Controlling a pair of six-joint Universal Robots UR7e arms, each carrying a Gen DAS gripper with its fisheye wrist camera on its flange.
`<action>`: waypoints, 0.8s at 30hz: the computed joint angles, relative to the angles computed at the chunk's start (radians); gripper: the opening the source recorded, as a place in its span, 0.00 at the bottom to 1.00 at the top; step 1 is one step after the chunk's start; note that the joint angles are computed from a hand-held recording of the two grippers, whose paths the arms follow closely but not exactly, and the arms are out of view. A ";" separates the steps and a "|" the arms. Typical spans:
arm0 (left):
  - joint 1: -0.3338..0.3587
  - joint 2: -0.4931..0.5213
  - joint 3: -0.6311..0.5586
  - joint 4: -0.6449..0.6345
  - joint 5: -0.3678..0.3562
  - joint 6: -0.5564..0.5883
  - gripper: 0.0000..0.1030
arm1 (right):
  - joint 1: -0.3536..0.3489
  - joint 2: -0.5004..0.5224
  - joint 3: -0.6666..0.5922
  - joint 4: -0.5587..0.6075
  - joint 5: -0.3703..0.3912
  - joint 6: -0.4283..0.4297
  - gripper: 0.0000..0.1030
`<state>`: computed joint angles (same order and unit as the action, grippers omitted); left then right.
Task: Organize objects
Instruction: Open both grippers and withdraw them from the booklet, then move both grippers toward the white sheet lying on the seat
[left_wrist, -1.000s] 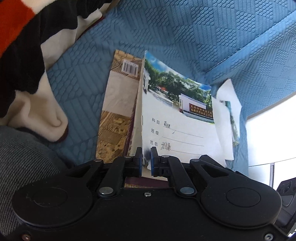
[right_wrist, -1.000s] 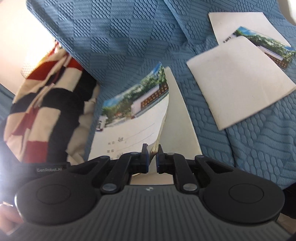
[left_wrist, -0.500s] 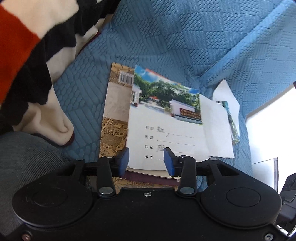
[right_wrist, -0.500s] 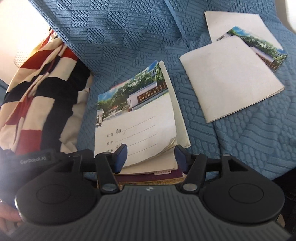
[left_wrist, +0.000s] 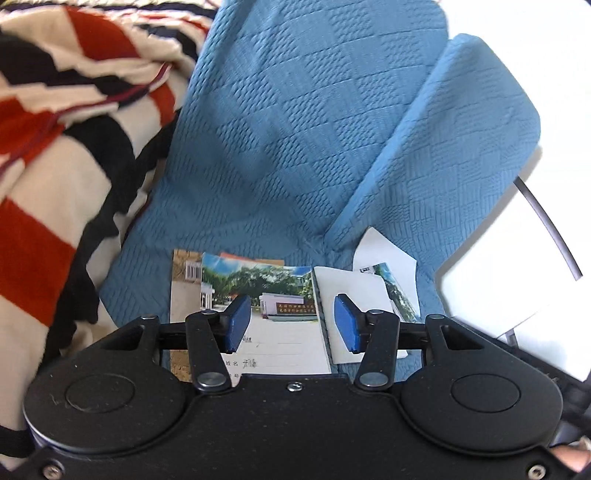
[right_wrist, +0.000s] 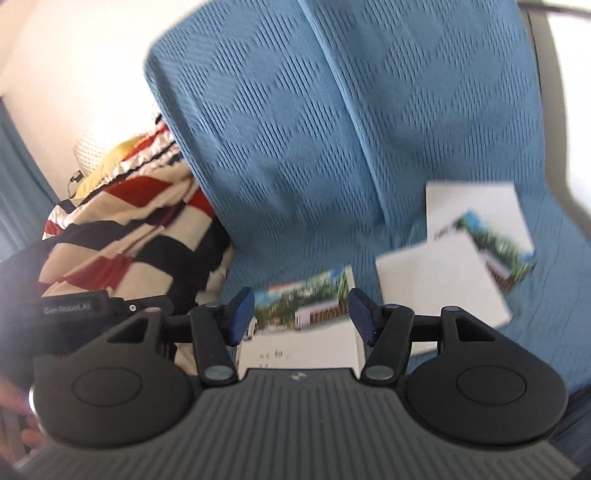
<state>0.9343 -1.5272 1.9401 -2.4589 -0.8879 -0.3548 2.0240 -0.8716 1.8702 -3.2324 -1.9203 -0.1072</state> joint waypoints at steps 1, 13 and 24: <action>-0.013 -0.001 0.001 0.009 0.019 0.003 0.46 | 0.004 -0.010 0.005 -0.008 -0.002 -0.013 0.58; -0.118 -0.041 0.080 0.015 0.077 -0.032 0.47 | 0.045 -0.136 0.136 -0.059 -0.067 -0.086 0.58; -0.190 -0.007 0.142 0.017 0.090 -0.038 0.48 | 0.037 -0.203 0.240 -0.109 -0.143 -0.051 0.57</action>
